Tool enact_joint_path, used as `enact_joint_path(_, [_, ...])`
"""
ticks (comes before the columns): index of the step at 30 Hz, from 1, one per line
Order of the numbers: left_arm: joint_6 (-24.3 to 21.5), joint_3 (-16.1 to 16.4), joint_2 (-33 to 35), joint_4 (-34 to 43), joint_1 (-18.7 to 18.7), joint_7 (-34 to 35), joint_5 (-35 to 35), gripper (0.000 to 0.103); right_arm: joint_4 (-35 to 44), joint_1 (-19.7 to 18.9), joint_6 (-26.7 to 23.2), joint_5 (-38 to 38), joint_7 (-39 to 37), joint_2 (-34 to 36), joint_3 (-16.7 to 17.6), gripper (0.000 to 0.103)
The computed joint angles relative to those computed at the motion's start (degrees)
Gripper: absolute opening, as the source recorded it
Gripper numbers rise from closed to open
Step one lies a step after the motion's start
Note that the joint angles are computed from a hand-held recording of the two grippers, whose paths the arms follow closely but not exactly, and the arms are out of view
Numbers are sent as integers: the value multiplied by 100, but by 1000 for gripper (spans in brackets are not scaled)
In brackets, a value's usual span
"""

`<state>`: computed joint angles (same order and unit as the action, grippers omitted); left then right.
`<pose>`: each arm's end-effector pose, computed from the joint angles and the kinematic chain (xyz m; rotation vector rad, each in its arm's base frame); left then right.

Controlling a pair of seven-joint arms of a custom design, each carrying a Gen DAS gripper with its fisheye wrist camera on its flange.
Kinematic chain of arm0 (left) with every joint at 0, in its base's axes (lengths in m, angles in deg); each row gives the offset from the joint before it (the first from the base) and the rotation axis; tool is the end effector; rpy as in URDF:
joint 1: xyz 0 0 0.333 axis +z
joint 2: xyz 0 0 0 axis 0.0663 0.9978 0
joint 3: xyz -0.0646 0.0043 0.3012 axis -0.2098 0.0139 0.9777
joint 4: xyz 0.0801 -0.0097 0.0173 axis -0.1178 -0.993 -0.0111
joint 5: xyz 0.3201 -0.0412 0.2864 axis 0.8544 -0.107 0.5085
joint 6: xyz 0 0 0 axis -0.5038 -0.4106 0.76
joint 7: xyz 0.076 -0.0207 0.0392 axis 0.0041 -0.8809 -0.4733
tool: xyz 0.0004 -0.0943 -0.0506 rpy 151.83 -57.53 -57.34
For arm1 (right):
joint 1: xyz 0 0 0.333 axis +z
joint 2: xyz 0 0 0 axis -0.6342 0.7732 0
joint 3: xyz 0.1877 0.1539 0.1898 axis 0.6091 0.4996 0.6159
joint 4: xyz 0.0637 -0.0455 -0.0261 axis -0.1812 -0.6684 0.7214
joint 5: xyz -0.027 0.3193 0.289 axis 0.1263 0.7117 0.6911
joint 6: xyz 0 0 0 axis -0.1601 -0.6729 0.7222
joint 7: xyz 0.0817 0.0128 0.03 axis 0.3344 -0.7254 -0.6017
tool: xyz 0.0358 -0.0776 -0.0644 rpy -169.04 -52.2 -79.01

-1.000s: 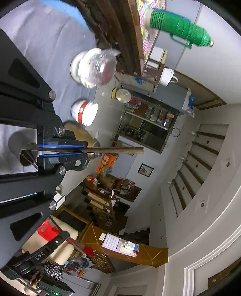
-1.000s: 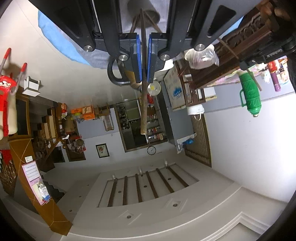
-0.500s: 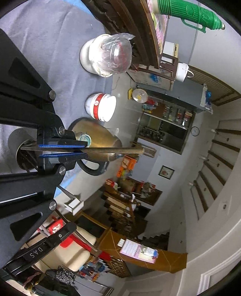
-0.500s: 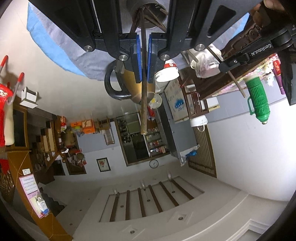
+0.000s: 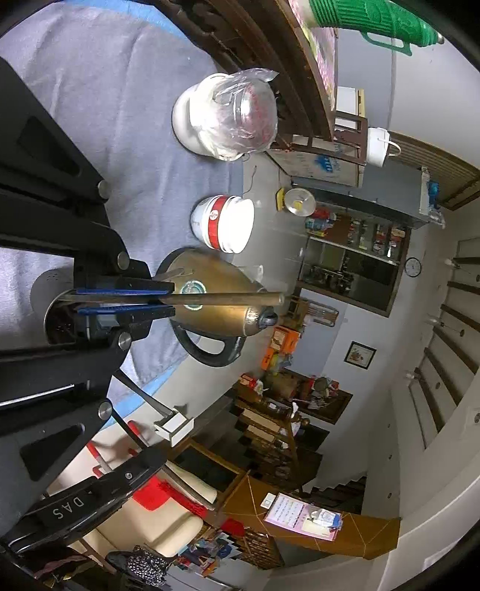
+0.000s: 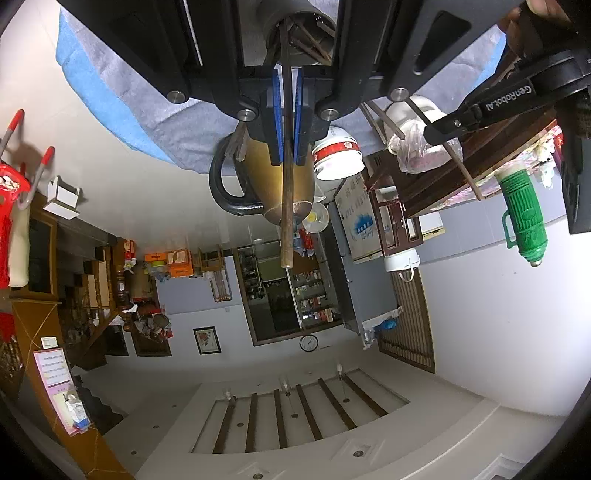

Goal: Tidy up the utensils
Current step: 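Lower the left tool's chopstick into the cup while the right tool lowers its own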

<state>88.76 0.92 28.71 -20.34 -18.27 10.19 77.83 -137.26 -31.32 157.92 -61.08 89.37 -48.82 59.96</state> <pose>0.6598 -0.3122 0.5744 -1.6808 1.6888 -1.3233 0.6326 0.1043 0.5850 -1.2881 1.4691 -0.8317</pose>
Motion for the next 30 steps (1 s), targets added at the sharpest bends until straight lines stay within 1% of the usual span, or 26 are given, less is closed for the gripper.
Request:
enact_joint_path(4, [-88, -26, 48, 81, 10, 8, -22, 5, -52, -50, -18, 408, -448, 4, 97, 6])
enact_joint_path(6, [-148, -75, 88, 142, 41, 80, -74, 5, -78, -29, -13, 466, -511, -2, 84, 6])
enact_joint_path(8, [-180, -87, 133, 198, 53, 124, -102, 5, -124, -78, -24, 872, -917, 6, 174, 6])
enact_joint_path(9, [-199, -113, 148, 215, 73, 166, -146, 5, -151, -67, -17, 956, -999, -1, 165, 6])
enact_joint_path(11, [-198, -134, 154, 222, 89, 213, -212, 5, -202, -144, -25, 1534, -1556, 20, 293, 6])
enact_joint_path(15, [-73, -72, 130, 180, 55, 163, -217, 5, -246, -66, -8, 1931, -1941, 27, 256, 6])
enact_joint_path(19, [47, -29, 129, 172, 39, 123, -256, 5, -217, 114, 32, 1838, -1863, 27, 76, 6])
enact_joint_path(22, [105, 30, 127, 178, -1, 92, -255, 5, -216, 158, 55, 1847, -1892, 38, 41, 6])
enact_joint_path(26, [107, -10, 157, 218, 29, 183, -344, 5, -268, 131, 47, 2077, -2112, 34, 96, 6])
enact_joint_path(30, [70, -47, 177, 246, 54, 291, -426, 5, -315, 32, 17, 2543, -2572, 45, 260, 6])
